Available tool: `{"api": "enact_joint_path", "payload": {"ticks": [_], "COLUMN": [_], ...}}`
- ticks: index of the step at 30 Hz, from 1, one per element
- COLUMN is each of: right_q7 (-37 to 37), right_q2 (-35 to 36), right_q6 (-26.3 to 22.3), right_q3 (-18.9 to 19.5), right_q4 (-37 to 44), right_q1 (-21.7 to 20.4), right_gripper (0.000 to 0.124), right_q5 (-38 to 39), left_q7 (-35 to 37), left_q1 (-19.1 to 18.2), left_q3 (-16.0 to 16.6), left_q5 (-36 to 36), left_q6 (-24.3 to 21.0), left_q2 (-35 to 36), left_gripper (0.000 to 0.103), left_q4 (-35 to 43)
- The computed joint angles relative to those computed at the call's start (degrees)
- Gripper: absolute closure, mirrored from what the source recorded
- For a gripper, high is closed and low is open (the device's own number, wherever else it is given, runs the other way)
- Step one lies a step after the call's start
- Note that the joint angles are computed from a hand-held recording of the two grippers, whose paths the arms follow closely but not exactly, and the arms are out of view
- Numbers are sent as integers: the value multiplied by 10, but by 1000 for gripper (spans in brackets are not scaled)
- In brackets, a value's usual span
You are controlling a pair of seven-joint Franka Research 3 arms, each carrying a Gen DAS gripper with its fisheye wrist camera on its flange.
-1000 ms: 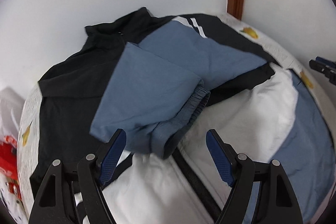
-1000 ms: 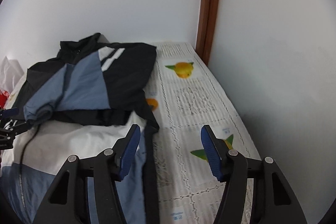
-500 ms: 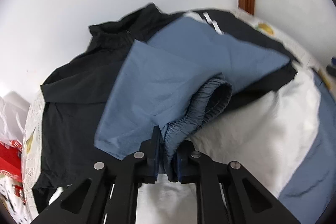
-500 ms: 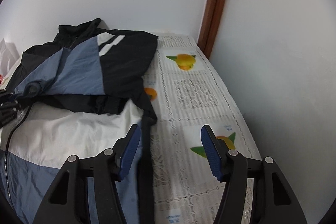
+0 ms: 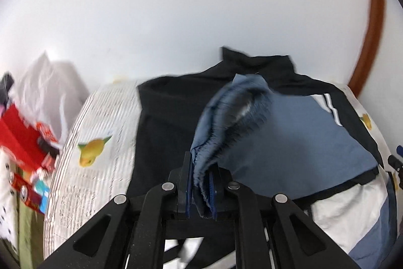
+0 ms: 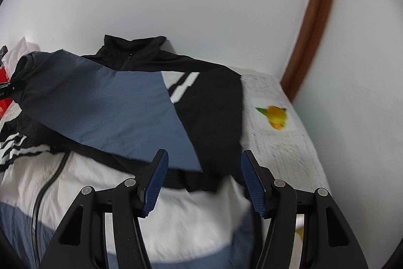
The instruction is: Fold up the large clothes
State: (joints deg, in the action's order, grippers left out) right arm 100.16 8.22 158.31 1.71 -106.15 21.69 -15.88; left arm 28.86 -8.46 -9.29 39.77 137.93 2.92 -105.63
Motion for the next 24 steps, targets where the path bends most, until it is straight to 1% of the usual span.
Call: {"api": "enact_joint_path", "payload": {"ticks": [1, 3, 5, 6, 10, 12, 15, 20, 22, 24], "right_q7": [-1, -7, 0, 5, 25, 58, 100, 100, 123, 128], "right_q2": [8, 28, 47, 59, 85, 85, 70, 23, -3, -37], "right_q6": [1, -1, -4, -12, -39, -42, -41, -24, -20, -18], "right_q3": [2, 4, -3, -6, -22, -38, -52, -35, -35, -25], "right_q4": [6, 23, 36, 46, 67, 65, 49, 5, -18, -48], "right_q1": [1, 3, 10, 13, 26, 38, 45, 18, 14, 0], "right_gripper": [65, 64, 64, 64, 64, 64, 64, 65, 65, 65], "right_q5": [4, 16, 19, 20, 16, -10, -50, -44, -69, -66], "left_q7": [3, 18, 29, 30, 22, 13, -3, 4, 3, 0], "left_q1": [4, 13, 20, 21, 22, 19, 14, 9, 8, 7], "left_q3": [3, 7, 10, 10, 12, 11, 9, 1, -3, -8], "left_q5": [-16, -54, -80, -87, -87, -72, -41, -28, -25, -27], "left_q6": [3, 12, 20, 16, 9, 5, -4, -5, -5, -9], "left_q2": [-1, 1, 4, 8, 14, 13, 3, -20, -36, -56], "left_gripper": [89, 85, 83, 81, 77, 77, 77, 77, 77, 77], "left_q4": [-8, -21, -33, -36, -42, -42, -44, -53, -64, -78]}}
